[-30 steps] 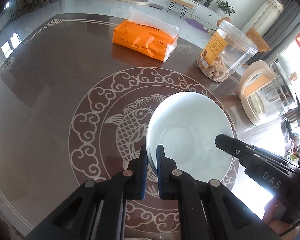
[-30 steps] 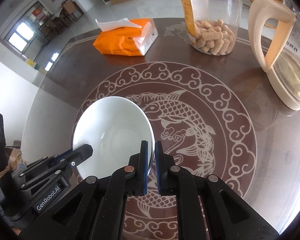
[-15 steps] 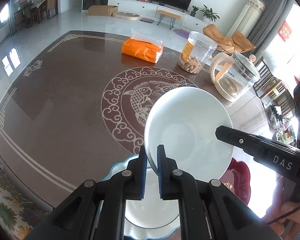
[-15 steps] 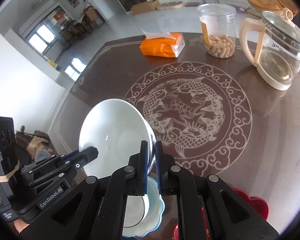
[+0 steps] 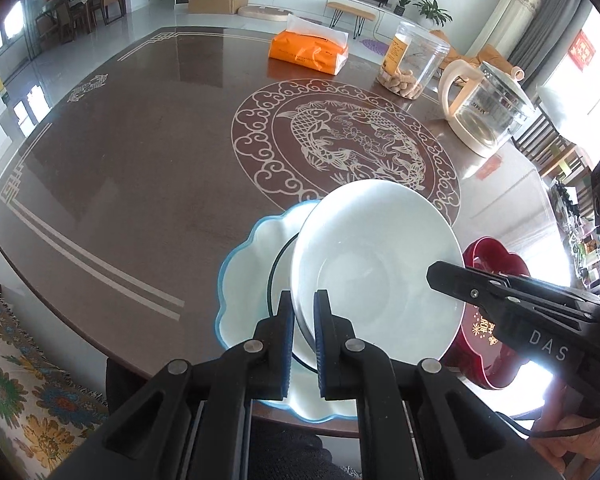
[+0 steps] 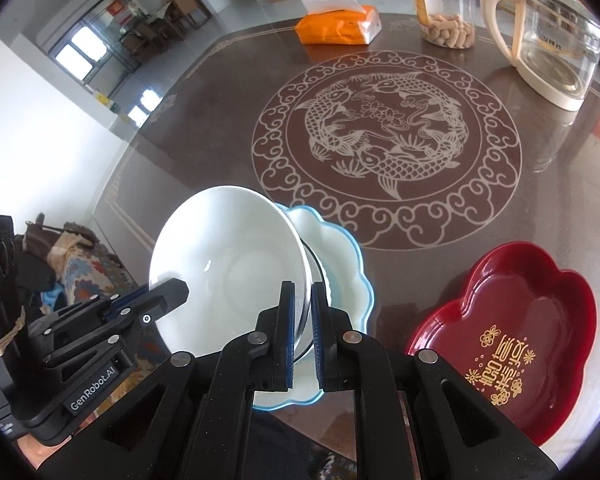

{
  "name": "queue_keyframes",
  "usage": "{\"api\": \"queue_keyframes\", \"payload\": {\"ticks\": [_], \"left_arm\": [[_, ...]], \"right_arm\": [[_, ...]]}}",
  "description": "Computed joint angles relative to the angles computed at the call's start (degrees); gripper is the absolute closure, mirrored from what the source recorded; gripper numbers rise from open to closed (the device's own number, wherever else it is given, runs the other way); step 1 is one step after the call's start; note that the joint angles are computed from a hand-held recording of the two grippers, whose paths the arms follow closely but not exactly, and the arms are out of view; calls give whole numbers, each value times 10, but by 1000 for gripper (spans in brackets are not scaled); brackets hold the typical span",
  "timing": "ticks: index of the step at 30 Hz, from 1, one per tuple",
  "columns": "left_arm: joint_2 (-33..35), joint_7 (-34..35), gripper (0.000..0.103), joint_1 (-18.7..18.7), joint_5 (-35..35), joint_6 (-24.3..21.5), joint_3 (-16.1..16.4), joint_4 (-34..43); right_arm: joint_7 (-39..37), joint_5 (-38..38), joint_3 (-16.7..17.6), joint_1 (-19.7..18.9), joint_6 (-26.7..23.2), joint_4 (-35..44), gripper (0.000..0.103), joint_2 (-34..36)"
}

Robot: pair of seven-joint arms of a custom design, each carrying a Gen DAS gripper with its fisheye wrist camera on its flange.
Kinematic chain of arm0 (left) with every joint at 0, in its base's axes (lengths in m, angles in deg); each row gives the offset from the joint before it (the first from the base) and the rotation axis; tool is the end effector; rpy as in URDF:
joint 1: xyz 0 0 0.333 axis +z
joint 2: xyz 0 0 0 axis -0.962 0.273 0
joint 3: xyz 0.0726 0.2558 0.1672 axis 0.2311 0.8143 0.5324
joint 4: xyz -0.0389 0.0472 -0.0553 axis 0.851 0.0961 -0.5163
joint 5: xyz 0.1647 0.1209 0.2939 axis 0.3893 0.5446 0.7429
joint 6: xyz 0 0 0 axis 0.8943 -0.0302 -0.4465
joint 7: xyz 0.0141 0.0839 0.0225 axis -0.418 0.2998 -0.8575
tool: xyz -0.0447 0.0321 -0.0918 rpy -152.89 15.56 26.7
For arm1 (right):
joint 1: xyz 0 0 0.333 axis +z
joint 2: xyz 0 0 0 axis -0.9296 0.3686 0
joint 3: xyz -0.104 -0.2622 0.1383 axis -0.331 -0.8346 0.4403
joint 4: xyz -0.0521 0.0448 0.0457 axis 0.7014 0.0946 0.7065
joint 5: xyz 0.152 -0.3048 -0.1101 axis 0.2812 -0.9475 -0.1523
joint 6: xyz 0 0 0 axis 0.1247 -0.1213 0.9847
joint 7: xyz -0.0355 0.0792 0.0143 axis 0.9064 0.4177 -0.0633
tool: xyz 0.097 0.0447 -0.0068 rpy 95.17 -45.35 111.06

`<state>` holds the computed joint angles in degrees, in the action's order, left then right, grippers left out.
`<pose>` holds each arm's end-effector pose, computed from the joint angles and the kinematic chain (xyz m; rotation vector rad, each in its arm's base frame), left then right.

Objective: Organize plates and bowls
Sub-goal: 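Carry the blue-and-white bowl and lower it into the black-rimmed bowl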

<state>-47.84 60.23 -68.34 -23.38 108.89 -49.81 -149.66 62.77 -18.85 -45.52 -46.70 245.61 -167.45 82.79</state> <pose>0.5457 -0.0350 0.3541 -1.9019 2.2356 -0.6971 0.5476 0.2654 0.3572 -1.8525 1.8537 -0.0211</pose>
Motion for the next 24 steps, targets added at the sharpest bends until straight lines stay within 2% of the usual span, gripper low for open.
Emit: {"api": "queue_keyframes", "payload": {"ticks": [15, 20, 24], "left_arm": [[13, 12, 94, 11, 6, 43, -14, -21], [15, 1, 93, 9, 36, 64, -15, -29], [15, -12, 93, 9, 64, 79, -17, -37]], "right_arm": [[101, -147, -62, 70, 16, -7, 92, 16], [132, -196, -81, 88, 21, -6, 93, 20], [168, -252, -110, 115, 28, -6, 93, 22]]}}
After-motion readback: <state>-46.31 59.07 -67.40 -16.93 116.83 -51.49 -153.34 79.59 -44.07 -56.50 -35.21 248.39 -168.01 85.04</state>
